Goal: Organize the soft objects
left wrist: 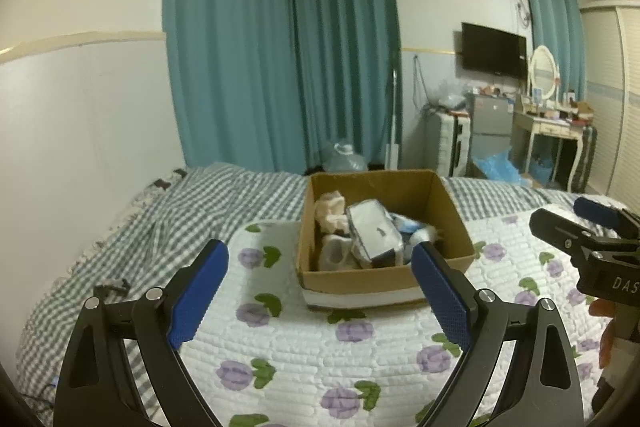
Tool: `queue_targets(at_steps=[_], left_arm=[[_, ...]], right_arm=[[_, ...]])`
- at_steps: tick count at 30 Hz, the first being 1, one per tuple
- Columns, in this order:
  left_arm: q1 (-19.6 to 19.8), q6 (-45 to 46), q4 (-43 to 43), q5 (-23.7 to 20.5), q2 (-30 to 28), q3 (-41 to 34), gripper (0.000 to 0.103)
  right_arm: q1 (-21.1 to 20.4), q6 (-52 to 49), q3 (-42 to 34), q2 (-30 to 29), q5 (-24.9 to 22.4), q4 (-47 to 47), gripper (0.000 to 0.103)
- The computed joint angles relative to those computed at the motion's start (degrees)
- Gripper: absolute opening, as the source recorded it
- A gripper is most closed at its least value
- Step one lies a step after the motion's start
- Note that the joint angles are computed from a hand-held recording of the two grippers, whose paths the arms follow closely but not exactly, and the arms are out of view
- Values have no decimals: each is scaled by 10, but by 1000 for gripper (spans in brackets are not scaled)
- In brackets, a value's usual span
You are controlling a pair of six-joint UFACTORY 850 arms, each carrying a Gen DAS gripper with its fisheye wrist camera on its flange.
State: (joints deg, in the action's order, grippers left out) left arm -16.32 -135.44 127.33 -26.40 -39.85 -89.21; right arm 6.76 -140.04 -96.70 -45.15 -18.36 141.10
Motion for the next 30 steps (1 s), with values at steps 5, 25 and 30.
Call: queue_targets(at_steps=[5, 25, 30], left_arm=[[-3, 9, -3, 5, 0, -3, 94], [-2, 8, 2, 13, 0, -9, 94], [-2, 9, 2, 12, -1, -9, 94]], right_arm=[[-1, -9, 5, 3, -3, 12, 103], [-2, -10, 5, 4, 0, 13, 103], [-1, -8, 4, 4, 0, 11, 103]])
